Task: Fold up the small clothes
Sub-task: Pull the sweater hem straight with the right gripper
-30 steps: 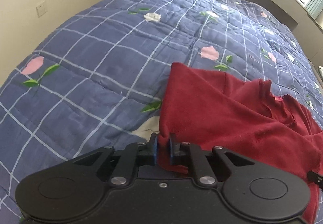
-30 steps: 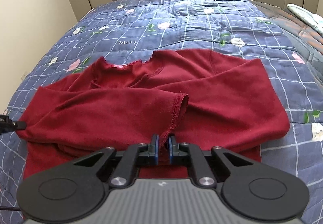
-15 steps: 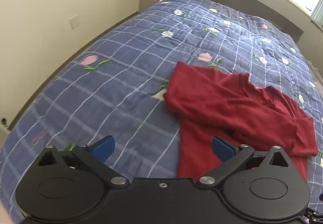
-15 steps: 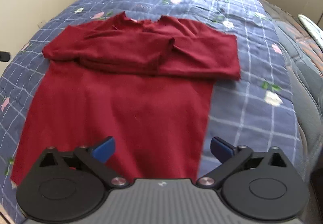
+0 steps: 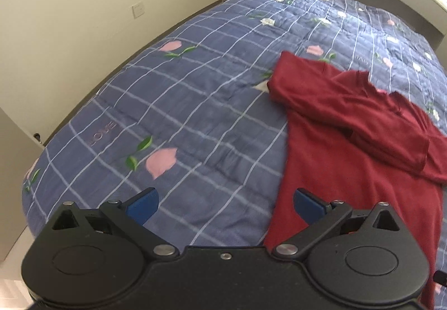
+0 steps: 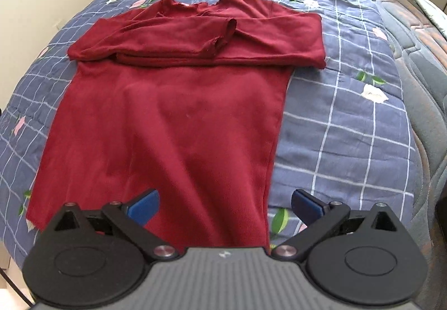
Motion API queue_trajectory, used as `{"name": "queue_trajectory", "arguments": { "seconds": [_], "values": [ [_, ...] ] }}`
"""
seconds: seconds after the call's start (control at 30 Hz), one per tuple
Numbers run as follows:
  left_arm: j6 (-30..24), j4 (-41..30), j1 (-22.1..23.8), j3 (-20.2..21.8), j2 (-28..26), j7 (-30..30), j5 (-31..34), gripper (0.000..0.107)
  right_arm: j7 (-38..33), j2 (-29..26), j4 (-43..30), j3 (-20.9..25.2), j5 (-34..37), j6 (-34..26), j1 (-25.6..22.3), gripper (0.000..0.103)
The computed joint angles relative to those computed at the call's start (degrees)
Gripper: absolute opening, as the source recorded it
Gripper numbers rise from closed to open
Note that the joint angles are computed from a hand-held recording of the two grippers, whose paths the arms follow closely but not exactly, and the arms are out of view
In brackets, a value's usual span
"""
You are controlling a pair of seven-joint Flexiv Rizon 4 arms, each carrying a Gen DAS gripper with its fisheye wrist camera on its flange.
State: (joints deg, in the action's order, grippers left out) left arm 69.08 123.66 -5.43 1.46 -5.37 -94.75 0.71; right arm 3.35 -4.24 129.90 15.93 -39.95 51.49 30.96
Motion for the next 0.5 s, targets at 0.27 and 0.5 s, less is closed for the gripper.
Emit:
{"name": "queue_trajectory", "arguments": {
  "seconds": [0.27,0.5],
  "values": [
    [2.0,5.1,-0.1,-0.5,2.5,3.8,-2.7,0.102,1.6,2.0,3.0,1.2,0.4,1.3,0.3,0.103],
    [2.3,10.3,-0.4,-0.9,4.6,14.4,-9.9,0.102,8.2,4.8,6.3,3.3,0.3,2.2,1.3,0.103]
  ]
}}
